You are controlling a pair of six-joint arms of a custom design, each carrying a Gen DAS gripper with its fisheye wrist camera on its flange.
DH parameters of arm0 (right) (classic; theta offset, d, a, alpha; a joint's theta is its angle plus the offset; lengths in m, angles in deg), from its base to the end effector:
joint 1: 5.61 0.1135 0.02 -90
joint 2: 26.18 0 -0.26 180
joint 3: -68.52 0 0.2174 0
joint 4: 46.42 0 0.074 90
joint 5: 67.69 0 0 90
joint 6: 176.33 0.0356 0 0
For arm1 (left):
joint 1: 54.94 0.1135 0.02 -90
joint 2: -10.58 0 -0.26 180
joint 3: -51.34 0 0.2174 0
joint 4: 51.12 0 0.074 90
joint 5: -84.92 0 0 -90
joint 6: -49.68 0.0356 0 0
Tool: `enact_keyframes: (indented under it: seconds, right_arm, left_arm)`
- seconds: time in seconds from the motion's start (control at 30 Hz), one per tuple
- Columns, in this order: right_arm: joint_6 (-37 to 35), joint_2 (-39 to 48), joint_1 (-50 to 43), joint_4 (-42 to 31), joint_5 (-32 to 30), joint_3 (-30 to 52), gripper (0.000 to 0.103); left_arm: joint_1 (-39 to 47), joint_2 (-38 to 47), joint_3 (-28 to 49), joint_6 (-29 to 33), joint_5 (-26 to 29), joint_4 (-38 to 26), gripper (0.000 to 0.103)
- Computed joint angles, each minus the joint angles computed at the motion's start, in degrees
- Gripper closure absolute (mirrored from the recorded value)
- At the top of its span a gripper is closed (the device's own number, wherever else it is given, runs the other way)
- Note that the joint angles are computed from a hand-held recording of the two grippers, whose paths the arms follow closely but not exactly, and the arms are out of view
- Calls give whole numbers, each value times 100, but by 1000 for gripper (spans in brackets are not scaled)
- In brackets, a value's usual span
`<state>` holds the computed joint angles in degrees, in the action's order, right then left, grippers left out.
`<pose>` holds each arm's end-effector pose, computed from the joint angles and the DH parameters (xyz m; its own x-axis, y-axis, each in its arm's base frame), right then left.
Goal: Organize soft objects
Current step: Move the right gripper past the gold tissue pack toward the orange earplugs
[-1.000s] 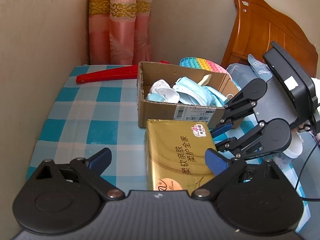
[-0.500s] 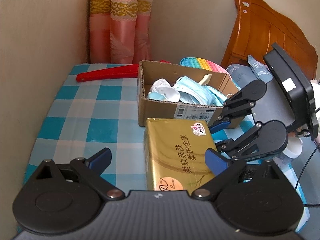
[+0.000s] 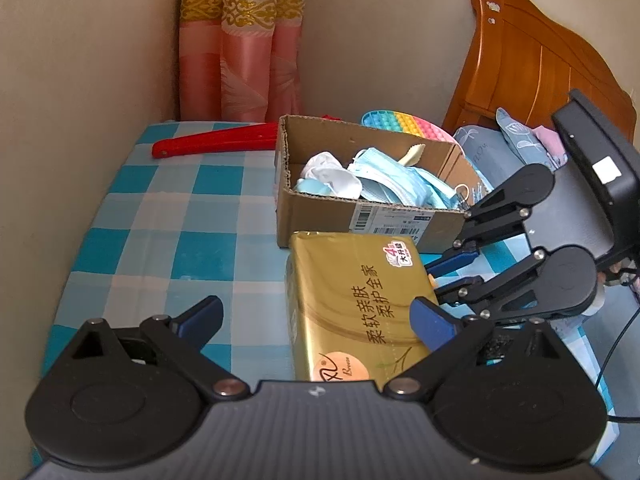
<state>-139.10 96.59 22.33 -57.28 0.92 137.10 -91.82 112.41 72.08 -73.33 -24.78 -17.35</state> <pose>0.2882 0.1676 0.0587 -0.0290 -0.8546 -0.5185 -0.9839 0.1158 -0.1358 0.1511 -0.0983 0.0742 -0.7013 -0.1150 -0.7035 0.0002 0.9869 -0.1615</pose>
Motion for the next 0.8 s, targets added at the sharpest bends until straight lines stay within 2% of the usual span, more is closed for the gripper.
enact_keyframes:
  seconds: [0.2, 0.3, 0.4, 0.6, 0.8]
  right_arm:
    - [549, -472, 125, 550, 231, -704, 79]
    - [904, -716, 193, 921, 366, -1160, 79]
    - [1443, -971, 322, 1476, 645, -1750, 79]
    - [2259, -1306, 324, 2630, 772, -3010, 79]
    - [2838, -1385, 346, 3937, 900, -4151, 79]
  left_arm:
    - [-144, -231, -5, 31, -7, -196, 4]
    - [-224, -476, 46, 47, -41, -504, 4]
    - [-318, -781, 108, 120, -63, -843, 4]
    - [-676, -1169, 431, 324, -180, -1619, 4]
    - [-1019, -1101, 889, 687, -230, -1955, 4]
